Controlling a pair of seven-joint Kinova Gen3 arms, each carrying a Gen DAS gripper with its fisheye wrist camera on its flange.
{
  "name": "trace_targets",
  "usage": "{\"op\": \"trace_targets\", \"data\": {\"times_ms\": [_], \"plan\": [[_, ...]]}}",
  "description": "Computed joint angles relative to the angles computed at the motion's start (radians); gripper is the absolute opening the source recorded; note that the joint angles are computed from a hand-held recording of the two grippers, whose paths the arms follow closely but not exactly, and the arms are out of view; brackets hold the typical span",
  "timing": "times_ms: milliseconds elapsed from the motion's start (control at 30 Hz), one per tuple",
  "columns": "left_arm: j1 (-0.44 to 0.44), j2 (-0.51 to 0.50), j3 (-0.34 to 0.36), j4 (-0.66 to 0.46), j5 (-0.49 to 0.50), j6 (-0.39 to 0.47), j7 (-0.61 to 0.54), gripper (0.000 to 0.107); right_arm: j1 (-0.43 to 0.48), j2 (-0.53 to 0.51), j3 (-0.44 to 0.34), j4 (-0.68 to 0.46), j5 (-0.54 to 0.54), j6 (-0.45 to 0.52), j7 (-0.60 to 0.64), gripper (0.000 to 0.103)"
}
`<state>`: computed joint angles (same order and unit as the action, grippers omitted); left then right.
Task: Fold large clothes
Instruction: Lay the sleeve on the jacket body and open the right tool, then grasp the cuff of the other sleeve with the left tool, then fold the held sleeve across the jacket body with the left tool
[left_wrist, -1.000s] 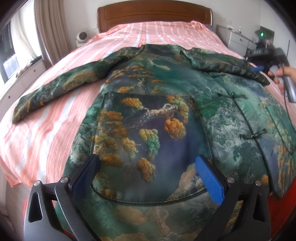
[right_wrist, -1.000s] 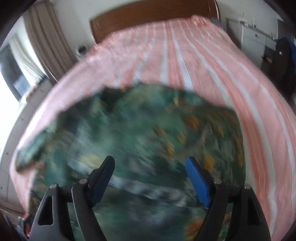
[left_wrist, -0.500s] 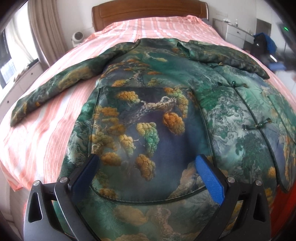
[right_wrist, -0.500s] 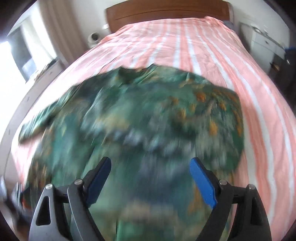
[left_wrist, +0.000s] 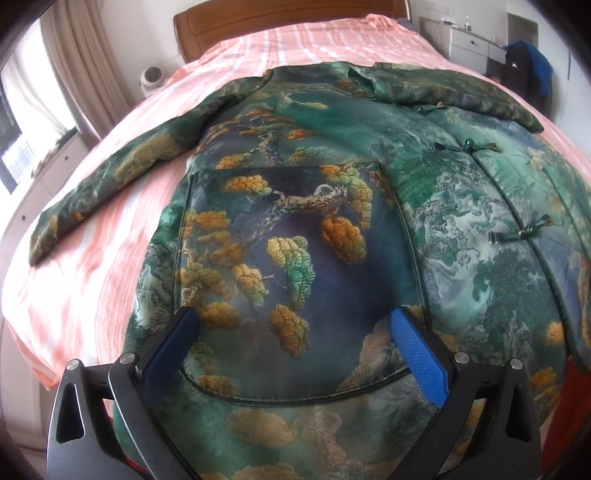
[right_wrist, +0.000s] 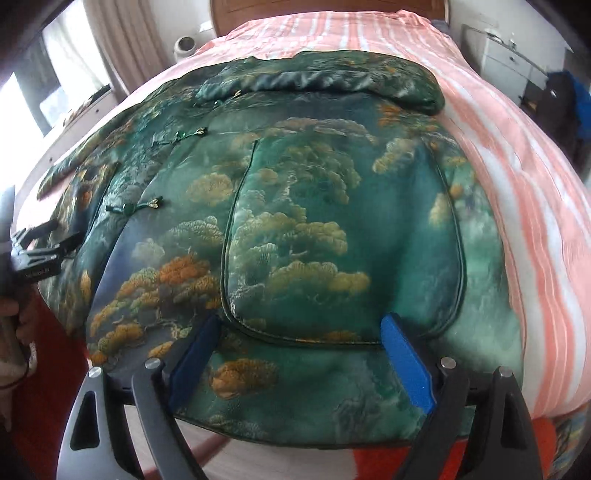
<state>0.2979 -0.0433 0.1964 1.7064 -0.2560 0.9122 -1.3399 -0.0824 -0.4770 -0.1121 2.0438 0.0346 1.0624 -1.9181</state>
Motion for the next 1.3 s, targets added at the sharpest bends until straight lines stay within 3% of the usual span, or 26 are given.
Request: {"op": "trace_targets", "data": {"times_ms": [133, 233, 333, 400, 467, 567, 633, 700, 767, 900, 933, 967, 1000, 1067, 1200, 1300], "plan": [[-0.118, -0.050, 0.028, -0.042, 0.155, 0.026, -0.135, 0.103, 0.017, -0.048, -0.020, 0.000, 0.008, -0.019, -0.031, 0.088], [-0.112, -0.092, -0.069, -0.079, 0.277, 0.023, -0.255, 0.103, 0.025, -0.088, -0.018, 0.010, -0.004, -0.045, -0.053, 0.088], [-0.178, -0.104, -0.125, -0.129, 0.399, 0.029, -0.377, 0.103, 0.029, -0.123, -0.019, 0.022, -0.019, -0.070, -0.067, 0.088], [-0.204, -0.066, -0.201, -0.186, 0.481, 0.067, -0.453, 0.103, 0.034, -0.135, -0.037, 0.022, -0.014, -0.079, -0.071, 0.088], [-0.287, 0.016, -0.234, -0.271, 0.562, 0.149, -0.487, 0.103, 0.037, -0.140, -0.061, 0.020, -0.006, -0.089, -0.075, 0.088], [-0.426, 0.155, -0.285, -0.391, 0.684, 0.253, -0.441, 0.103, 0.025, -0.136, -0.079, 0.013, -0.003, -0.094, -0.069, 0.088], [-0.519, 0.248, -0.303, -0.437, 0.765, 0.272, -0.365, 0.103, 0.019, -0.129, -0.093, 0.008, 0.000, -0.094, -0.067, 0.088], [-0.593, 0.340, -0.289, -0.507, 0.801, 0.309, -0.289, 0.102, 0.012, -0.124, -0.104, 0.007, 0.001, -0.095, -0.067, 0.088], [-0.614, 0.420, -0.309, -0.575, 0.803, 0.325, -0.211, 0.102, 0.002, -0.117, -0.110, 0.004, -0.004, -0.092, -0.069, 0.088], [-0.613, 0.458, -0.352, -0.556, 0.836, 0.206, -0.104, 0.100, -0.020, -0.090, -0.127, 0.000, -0.019, -0.084, -0.078, 0.088], [-0.611, 0.449, -0.355, -0.533, 0.846, 0.166, -0.086, 0.097, -0.025, -0.084, -0.137, -0.002, -0.018, -0.081, -0.080, 0.088], [-0.600, 0.440, -0.363, -0.518, 0.839, 0.128, -0.056, 0.077, -0.033, -0.080, -0.144, -0.004, -0.017, -0.080, -0.081, 0.088], [-0.595, 0.436, -0.358, -0.513, 0.816, 0.107, -0.030, 0.044, -0.041, -0.076, -0.153, -0.005, -0.016, -0.079, -0.082, 0.088], [-0.613, 0.456, -0.318, -0.548, 0.764, 0.113, 0.001, 0.013, -0.056, -0.068, -0.166, -0.006, -0.014, -0.080, -0.082, 0.088], [-0.507, 0.443, -0.340, -0.667, 0.608, 0.135, -0.022, 0.009, -0.075, -0.074, -0.171, 0.004, -0.007, -0.101, -0.086, 0.088], [-0.457, 0.420, -0.255, -0.806, 0.489, 0.147, -0.096, 0.009, -0.082, -0.097, -0.154, 0.021, -0.014, -0.129, -0.087, 0.088]]}}
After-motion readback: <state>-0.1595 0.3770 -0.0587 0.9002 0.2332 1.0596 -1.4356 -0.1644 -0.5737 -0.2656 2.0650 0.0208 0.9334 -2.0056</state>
